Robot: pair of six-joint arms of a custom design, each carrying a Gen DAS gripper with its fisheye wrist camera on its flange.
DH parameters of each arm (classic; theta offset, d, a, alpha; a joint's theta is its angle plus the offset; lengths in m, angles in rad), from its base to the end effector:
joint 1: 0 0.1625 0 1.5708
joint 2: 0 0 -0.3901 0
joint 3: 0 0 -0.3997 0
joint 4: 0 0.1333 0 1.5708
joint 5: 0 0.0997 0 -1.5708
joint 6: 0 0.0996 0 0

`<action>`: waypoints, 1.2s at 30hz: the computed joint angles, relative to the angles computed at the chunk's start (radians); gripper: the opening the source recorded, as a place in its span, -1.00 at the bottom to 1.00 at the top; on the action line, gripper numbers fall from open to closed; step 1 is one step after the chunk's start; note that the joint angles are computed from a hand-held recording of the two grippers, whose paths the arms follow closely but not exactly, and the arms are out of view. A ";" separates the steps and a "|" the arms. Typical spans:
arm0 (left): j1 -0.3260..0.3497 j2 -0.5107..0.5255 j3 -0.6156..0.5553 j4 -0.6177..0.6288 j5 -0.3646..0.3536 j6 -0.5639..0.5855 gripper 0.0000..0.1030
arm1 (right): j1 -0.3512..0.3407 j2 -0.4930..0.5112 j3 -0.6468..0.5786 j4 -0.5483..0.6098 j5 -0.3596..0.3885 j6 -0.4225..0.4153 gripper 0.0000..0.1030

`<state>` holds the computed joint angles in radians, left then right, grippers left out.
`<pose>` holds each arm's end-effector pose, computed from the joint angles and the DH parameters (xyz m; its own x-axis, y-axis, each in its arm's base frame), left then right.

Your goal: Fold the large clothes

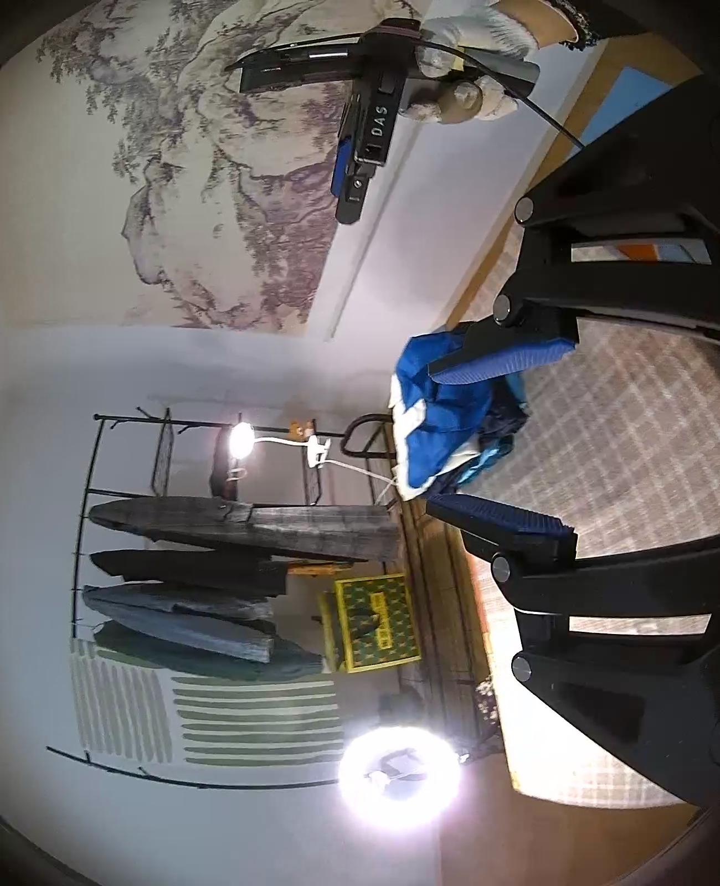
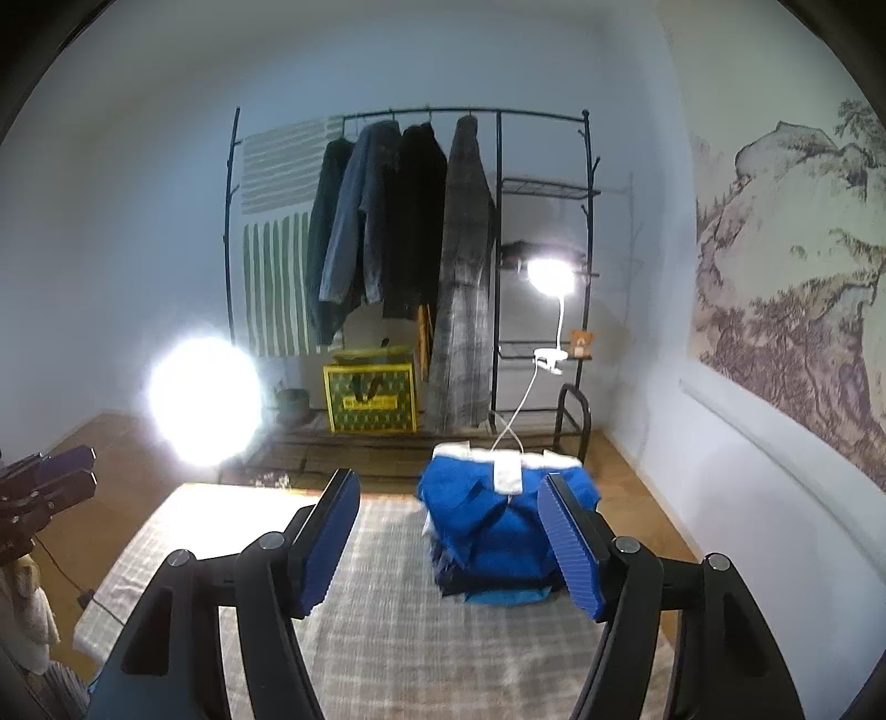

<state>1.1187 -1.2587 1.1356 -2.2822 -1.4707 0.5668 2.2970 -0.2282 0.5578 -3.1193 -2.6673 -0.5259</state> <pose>-0.1581 -0.6534 0.5902 -0.6248 0.6349 -0.4545 0.7454 0.3120 -0.5891 0.5880 -0.5948 0.1993 -0.6600 0.1484 0.7364 -0.6477 0.3841 -0.6579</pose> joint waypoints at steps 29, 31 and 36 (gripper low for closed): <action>0.107 0.085 0.109 -0.222 0.136 0.069 1.00 | -0.105 0.228 -0.115 -0.234 -0.022 -0.090 0.99; 0.113 0.092 0.114 -0.233 0.136 0.075 1.00 | -0.117 0.225 -0.094 -0.223 -0.018 -0.060 0.99; 0.136 0.122 0.103 -0.241 0.130 0.064 1.00 | -0.130 0.272 -0.166 -0.218 -0.028 -0.097 0.99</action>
<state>1.2547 -1.1365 1.2389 -2.5232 -1.3411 0.6305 2.1673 0.0434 0.3915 -3.3374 -2.6954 -0.6230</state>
